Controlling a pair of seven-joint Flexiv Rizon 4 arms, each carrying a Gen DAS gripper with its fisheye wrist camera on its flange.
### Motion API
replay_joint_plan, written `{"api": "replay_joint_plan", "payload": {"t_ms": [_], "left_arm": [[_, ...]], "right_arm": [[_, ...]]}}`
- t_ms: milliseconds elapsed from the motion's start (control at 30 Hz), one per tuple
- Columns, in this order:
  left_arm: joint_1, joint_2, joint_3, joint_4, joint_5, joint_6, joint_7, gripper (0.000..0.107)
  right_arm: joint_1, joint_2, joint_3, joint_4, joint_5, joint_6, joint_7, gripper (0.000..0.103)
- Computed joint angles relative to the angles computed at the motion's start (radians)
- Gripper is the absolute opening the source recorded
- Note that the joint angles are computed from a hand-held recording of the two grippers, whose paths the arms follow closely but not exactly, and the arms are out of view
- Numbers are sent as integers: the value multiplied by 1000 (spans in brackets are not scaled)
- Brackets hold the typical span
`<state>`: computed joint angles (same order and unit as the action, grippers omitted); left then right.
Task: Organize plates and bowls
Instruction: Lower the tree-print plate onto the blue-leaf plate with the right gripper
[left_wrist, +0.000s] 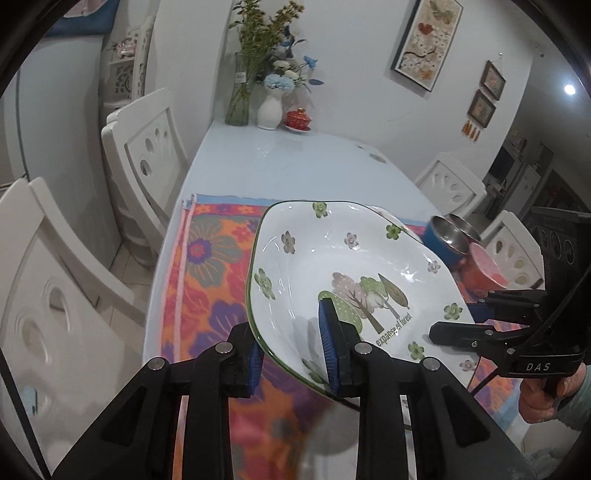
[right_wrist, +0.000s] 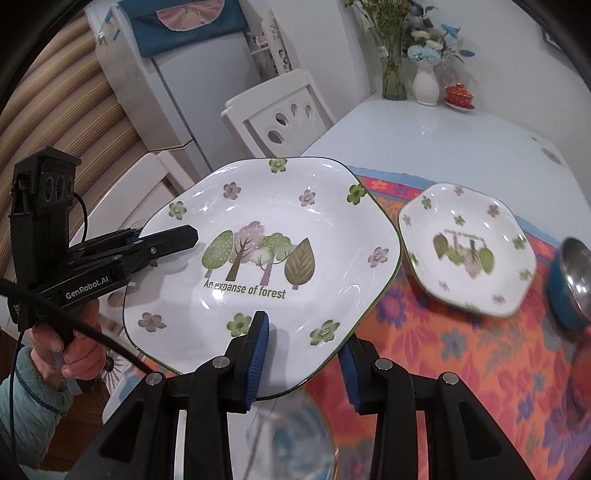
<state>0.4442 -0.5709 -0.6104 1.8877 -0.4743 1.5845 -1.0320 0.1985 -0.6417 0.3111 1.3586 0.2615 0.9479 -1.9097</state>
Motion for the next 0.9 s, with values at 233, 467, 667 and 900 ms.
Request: {"api": "replay_joint_plan", "payload": {"t_ms": [233,467,667,900], "left_arm": [[128,86,-164,182,18,33,-36,24],[267,128,-317,332,83,42,-120,24],[315,140,-355,389,152,22,-185,24],[356,121,-369,424,227,1,-248,24]], "right_arm": [[-35,150,13,214,52,31,-18,35],[-44,258,12,370,113,18,-54,35],[-34,299,-1,446,153,5,-65,35],[-16,306,-11,489,171,-5,-58,35]]}}
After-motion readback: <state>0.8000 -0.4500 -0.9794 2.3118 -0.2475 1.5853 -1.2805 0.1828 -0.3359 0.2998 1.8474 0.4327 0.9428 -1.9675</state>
